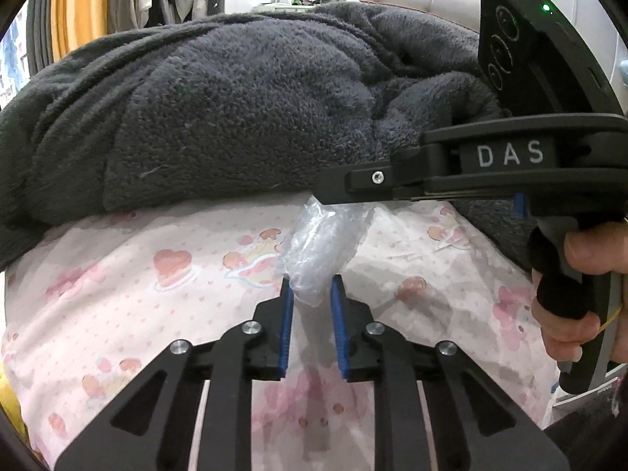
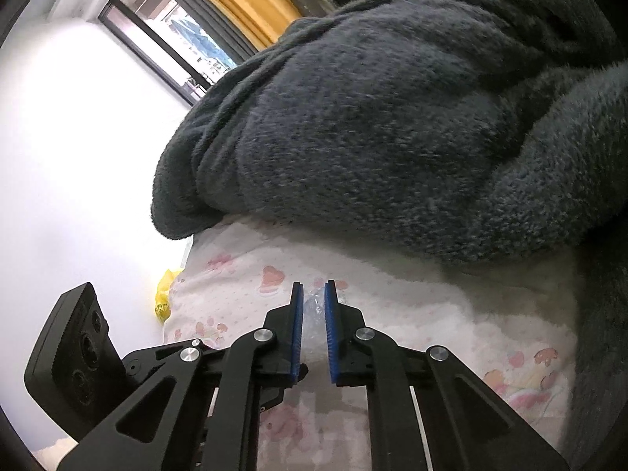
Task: Collect trash
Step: 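Grasp the clear plastic wrap with the left gripper, then carry the plastic wrap over the bin and open the left gripper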
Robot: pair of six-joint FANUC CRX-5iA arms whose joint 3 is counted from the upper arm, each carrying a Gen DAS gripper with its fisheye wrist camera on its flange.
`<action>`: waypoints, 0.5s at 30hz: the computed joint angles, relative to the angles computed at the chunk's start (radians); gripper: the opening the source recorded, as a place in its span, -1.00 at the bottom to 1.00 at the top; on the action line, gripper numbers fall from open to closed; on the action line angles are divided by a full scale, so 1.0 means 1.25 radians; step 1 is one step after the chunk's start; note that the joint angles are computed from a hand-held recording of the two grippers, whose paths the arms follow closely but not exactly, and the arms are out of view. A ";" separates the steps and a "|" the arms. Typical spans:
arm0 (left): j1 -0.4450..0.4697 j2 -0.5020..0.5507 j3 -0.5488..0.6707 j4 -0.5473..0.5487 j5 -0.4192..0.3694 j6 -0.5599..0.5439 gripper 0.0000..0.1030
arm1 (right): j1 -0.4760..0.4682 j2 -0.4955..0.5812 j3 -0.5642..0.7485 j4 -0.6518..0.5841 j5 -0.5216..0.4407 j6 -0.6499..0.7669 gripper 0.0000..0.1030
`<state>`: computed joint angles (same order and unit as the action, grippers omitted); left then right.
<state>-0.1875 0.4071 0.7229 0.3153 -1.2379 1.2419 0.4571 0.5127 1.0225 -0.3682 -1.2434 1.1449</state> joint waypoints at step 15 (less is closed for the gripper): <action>0.068 -0.182 -0.219 0.023 0.057 0.009 -0.62 | 0.087 0.007 0.048 0.024 -0.028 -0.041 -0.79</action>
